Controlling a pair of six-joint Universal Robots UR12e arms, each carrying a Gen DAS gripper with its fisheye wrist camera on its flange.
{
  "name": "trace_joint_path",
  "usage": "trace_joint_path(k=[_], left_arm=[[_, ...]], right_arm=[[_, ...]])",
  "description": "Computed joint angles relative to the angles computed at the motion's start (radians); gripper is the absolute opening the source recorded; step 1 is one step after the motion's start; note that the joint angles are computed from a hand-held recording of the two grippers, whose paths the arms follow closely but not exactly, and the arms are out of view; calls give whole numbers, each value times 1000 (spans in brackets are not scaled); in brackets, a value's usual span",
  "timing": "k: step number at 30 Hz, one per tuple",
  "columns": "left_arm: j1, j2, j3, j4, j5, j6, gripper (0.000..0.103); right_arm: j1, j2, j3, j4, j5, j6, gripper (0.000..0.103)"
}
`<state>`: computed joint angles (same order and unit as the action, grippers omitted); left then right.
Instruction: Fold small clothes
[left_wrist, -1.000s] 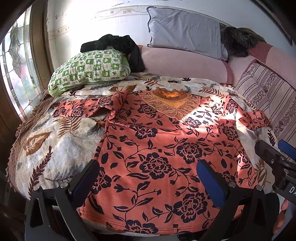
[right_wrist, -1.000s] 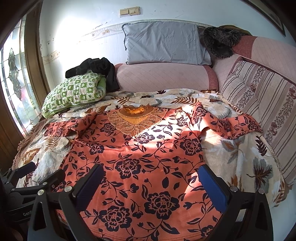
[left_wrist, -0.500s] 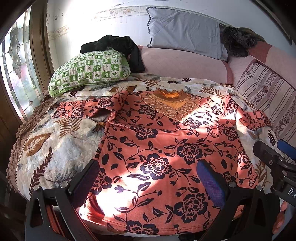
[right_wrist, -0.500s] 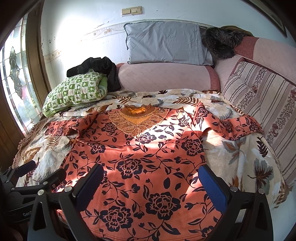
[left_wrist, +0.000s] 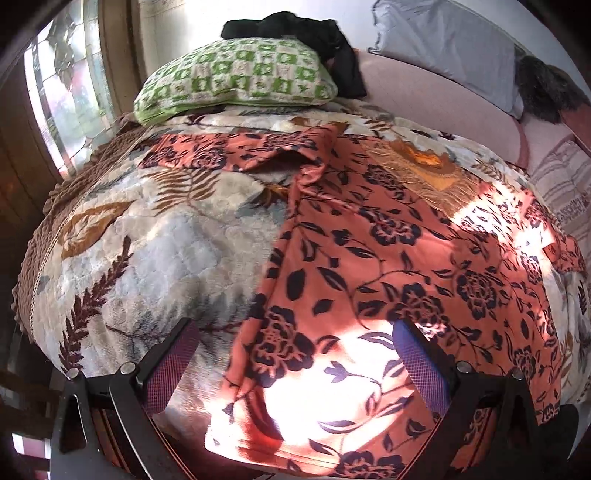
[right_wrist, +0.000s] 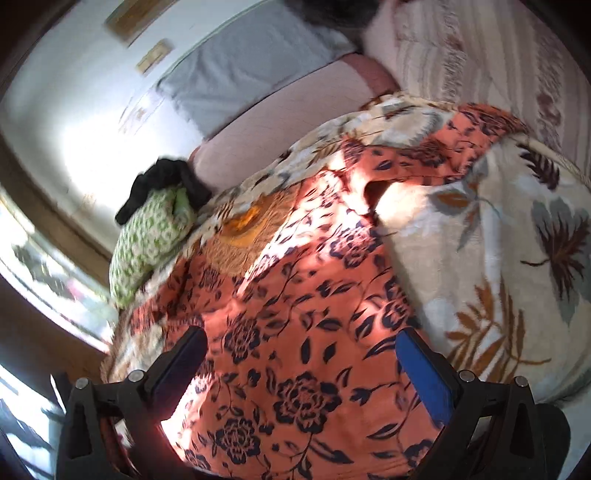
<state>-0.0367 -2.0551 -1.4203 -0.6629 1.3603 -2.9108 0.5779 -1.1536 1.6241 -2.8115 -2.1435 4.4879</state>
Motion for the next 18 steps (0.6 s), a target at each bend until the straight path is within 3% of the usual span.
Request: trace_joint_path(k=[2, 5, 7, 10, 12, 15, 16, 18], left_arm=[[17, -29, 35, -2, 27, -55, 103], [36, -75, 90, -6, 85, -141, 103], [44, -107, 131, -29, 131, -183, 103], [55, -144, 178, -47, 171, -246, 103], [61, -160, 197, -52, 175, -291, 103], [65, -182, 223, -68, 172, -336, 103], [65, -190, 230, -73, 169, -340, 103], [63, -202, 241, -81, 166, -335, 103]], right_arm=[[-36, -56, 116, -106, -31, 121, 103], [-110, -115, 282, -334, -56, 282, 98], [-169, -149, 356, -379, -56, 380, 90], [-265, -174, 422, -446, 5, 422, 81], [-321, -183, 440, -446, 50, 421, 78], [-369, -176, 433, -405, 63, 419, 75], [-382, -176, 429, -368, 70, 423, 69], [-403, -169, 421, -337, 96, 410, 42]])
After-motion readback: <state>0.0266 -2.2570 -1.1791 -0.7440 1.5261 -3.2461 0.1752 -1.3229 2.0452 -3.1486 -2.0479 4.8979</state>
